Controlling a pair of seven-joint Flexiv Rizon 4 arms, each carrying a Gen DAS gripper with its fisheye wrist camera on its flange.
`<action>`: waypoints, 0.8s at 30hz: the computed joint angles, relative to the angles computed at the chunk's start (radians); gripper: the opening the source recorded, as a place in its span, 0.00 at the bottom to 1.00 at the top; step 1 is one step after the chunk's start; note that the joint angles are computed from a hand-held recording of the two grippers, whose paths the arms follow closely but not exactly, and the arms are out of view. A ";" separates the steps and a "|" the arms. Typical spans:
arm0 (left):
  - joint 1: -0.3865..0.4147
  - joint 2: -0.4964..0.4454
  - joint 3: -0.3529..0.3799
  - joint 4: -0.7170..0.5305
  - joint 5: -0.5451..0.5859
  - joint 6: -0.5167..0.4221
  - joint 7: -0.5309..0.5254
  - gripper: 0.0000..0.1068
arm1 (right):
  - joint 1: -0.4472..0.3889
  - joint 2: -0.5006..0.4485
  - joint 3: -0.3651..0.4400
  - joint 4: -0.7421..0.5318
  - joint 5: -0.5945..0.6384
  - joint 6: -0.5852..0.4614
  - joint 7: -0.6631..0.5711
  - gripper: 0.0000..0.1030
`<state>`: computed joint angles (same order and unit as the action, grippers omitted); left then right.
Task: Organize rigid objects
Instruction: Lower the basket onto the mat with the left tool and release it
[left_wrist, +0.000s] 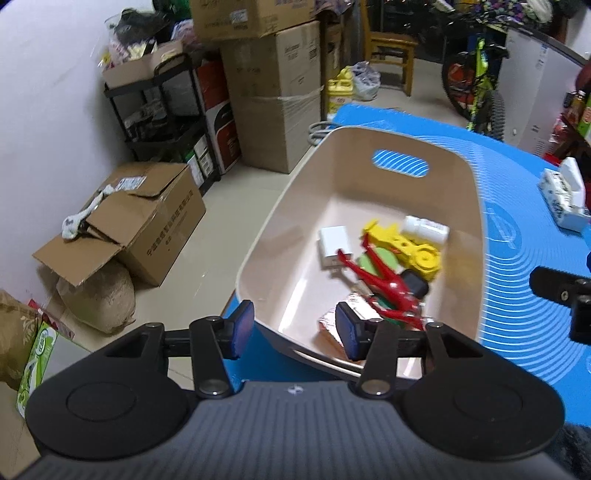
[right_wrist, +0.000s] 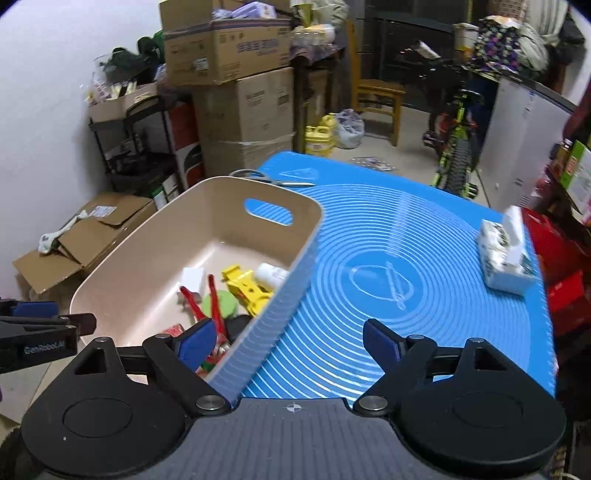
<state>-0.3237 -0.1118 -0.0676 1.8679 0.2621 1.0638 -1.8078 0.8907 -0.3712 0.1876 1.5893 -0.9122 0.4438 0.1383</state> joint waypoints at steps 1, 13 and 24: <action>-0.005 0.011 -0.003 0.007 0.002 0.002 -0.002 0.49 | 0.006 0.014 0.004 0.014 0.001 -0.015 0.015 0.86; -0.039 0.105 -0.054 0.081 0.006 0.023 -0.008 0.51 | 0.051 0.135 0.102 0.121 0.014 -0.202 0.168 0.88; -0.067 0.176 -0.102 0.153 0.011 0.062 -0.043 0.51 | 0.083 0.213 0.186 0.194 0.053 -0.318 0.286 0.88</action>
<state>-0.3908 0.0646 -0.1693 2.0207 0.2733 1.1253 -1.8511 0.9736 -0.1581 0.3739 1.7828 -0.8597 0.1260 0.4247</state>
